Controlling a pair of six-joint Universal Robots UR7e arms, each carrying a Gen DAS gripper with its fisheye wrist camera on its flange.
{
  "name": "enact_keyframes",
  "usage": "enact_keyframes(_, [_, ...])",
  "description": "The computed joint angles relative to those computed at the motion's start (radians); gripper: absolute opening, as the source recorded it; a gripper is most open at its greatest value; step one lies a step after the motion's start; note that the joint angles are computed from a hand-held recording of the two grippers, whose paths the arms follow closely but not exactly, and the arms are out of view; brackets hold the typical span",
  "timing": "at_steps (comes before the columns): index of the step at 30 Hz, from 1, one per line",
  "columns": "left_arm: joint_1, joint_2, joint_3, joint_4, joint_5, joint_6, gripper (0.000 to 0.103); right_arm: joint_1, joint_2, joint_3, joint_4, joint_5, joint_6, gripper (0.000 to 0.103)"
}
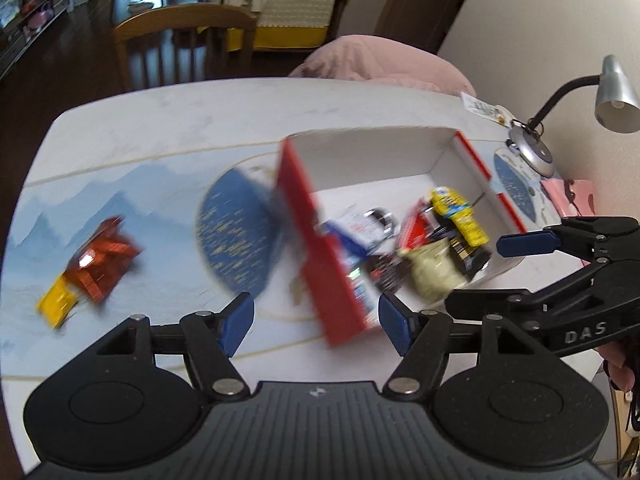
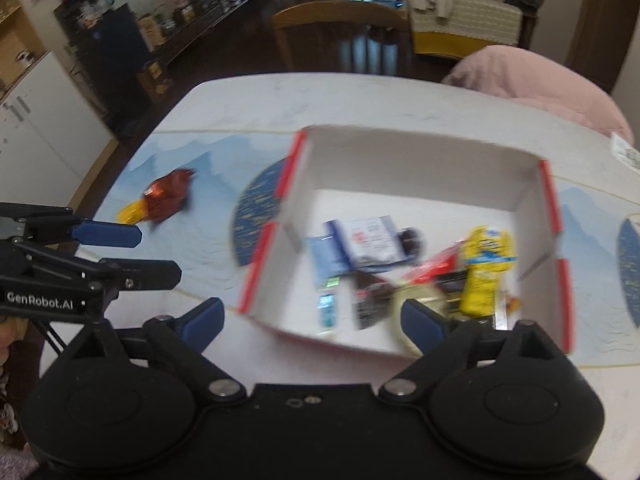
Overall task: Organize snacks
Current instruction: 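Move both grippers from the box back to the remaining snacks, then grasp the yellow candy with the left gripper while the right grasps the Oreo bag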
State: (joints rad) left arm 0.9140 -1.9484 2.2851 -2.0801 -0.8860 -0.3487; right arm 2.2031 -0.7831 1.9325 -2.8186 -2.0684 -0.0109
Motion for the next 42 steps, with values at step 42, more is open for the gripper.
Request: enact_keyframes(42, [0.708, 0.207, -0.349, -0.136, -0.172, 1.083, 0.069, 0.132, 0.936, -1.351, 0.859, -0.094, 0.073, 0.098])
